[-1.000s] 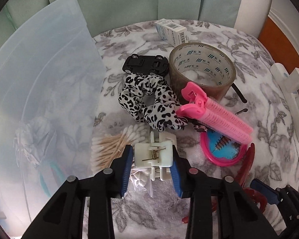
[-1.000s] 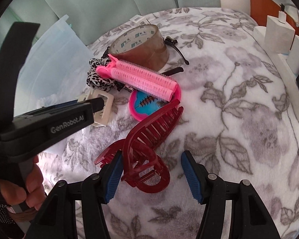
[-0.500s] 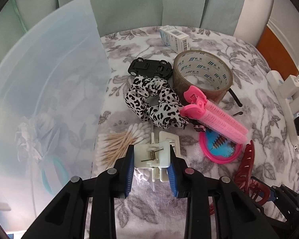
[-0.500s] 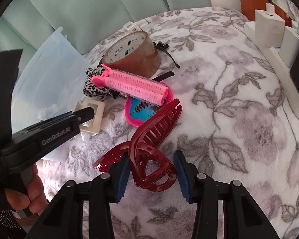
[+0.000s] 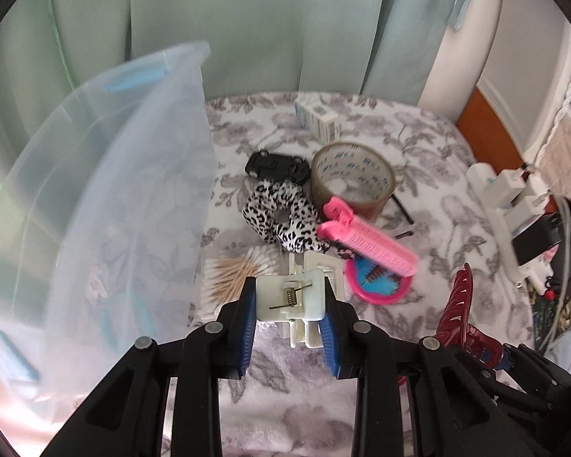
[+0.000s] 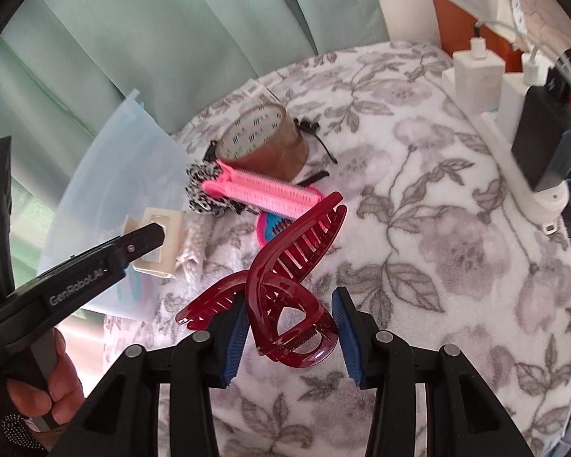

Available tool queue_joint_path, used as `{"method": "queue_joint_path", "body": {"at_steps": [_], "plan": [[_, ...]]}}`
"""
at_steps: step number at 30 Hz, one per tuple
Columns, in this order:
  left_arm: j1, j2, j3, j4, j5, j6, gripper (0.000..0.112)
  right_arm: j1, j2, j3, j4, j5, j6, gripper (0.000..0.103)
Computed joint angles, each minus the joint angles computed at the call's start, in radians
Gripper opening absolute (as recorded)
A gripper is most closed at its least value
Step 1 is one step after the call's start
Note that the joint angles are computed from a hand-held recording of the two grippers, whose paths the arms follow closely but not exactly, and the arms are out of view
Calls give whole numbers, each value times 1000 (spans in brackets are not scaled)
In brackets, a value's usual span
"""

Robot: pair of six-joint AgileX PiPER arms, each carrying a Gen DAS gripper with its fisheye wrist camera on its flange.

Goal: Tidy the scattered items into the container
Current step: 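Grasp the white hair clip with the left tool while the right tool grasps the red claw clip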

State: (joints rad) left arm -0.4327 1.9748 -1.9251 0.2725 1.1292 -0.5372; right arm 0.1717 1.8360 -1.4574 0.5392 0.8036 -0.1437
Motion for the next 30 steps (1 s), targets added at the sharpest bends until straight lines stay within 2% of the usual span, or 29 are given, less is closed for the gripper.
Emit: {"method": "queue_joint_path", "body": {"at_steps": [9, 16, 24, 30], "plan": [[-19, -109, 17, 44, 6, -7, 31, -8, -111, 25, -13, -13, 23, 46], [-38, -209, 47, 91, -29, -11, 31, 5, -214, 9, -58, -39, 72, 46], [-21, -332, 90, 155, -73, -51, 31, 55, -313, -58, -151, -56, 155, 46], [20, -409, 120, 180, -98, -72, 31, 119, -339, -138, -240, -60, 225, 46]]}}
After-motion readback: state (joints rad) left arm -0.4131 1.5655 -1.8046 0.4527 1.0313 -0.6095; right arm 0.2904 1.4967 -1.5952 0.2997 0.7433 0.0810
